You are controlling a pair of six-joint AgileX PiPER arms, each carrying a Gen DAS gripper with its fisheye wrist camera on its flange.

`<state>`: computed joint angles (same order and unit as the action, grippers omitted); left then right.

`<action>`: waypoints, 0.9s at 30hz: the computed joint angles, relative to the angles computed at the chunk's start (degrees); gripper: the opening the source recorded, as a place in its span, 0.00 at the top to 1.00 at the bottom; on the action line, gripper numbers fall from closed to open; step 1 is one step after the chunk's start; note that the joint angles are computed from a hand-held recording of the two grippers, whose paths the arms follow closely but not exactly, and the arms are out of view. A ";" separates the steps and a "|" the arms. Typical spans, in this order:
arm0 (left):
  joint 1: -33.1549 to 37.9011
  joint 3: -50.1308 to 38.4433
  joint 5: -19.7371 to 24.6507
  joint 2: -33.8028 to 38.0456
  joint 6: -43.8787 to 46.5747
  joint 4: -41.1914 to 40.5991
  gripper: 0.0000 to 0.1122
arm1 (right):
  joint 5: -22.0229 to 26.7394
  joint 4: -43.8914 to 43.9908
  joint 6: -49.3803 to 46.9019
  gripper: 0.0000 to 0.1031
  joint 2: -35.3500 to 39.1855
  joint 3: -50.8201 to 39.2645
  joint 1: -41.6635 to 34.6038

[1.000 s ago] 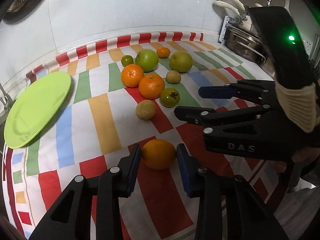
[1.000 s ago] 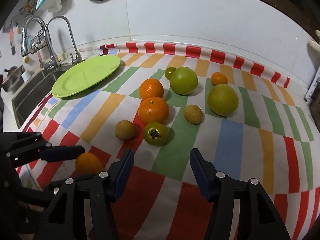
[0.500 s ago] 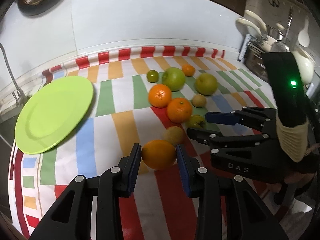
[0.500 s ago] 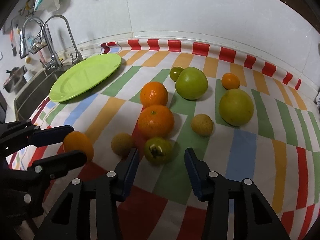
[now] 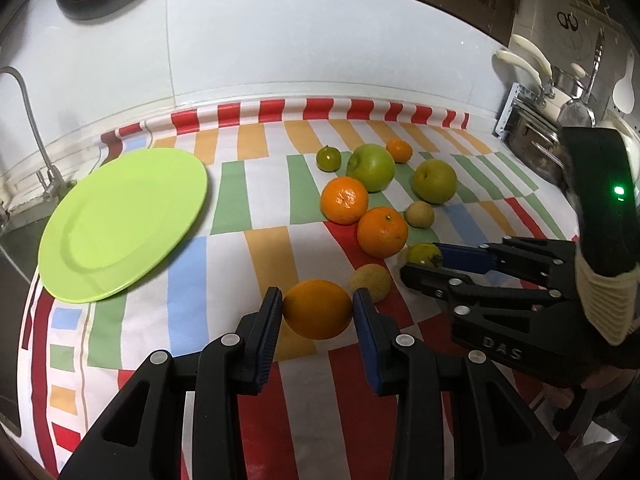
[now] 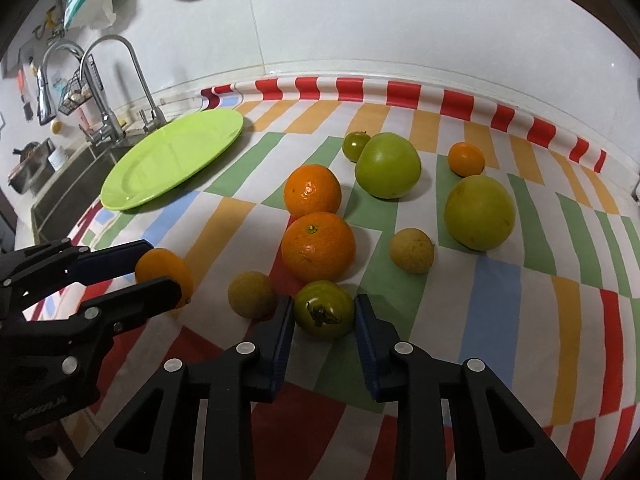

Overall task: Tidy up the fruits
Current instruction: 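Grasp a mandarin with the left tool while the right tool grasps a green tomato, then carry both fruits over the green plate and open both tools to release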

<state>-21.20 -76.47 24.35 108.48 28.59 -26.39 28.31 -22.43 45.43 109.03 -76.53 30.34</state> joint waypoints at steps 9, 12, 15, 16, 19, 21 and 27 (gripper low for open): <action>0.60 4.83 -3.15 -5.60 2.17 -1.59 0.68 | 2.00 -8.06 9.30 0.70 -4.60 1.86 3.96; 1.33 6.02 -3.64 -7.37 2.91 -2.21 0.68 | 2.95 -11.31 12.47 0.70 -5.65 1.66 5.63; 2.33 7.32 -4.34 -9.36 3.72 -2.61 0.68 | 4.09 -13.15 14.23 0.70 -5.79 0.42 7.05; 2.70 7.68 -4.57 -10.06 3.56 -2.23 0.68 | 4.45 -13.74 14.77 0.70 -5.74 -0.12 7.54; 4.36 8.07 -4.87 -11.44 5.79 -3.73 0.68 | 5.96 -15.74 16.37 0.70 -5.13 -2.45 9.20; 5.55 8.00 -4.67 -12.00 7.42 -4.77 0.68 | 6.84 -17.12 17.66 0.70 -4.64 -3.97 10.34; 10.28 5.89 -2.85 -12.22 13.93 -9.28 0.68 | 10.48 -19.10 18.39 0.70 -0.51 -12.42 12.75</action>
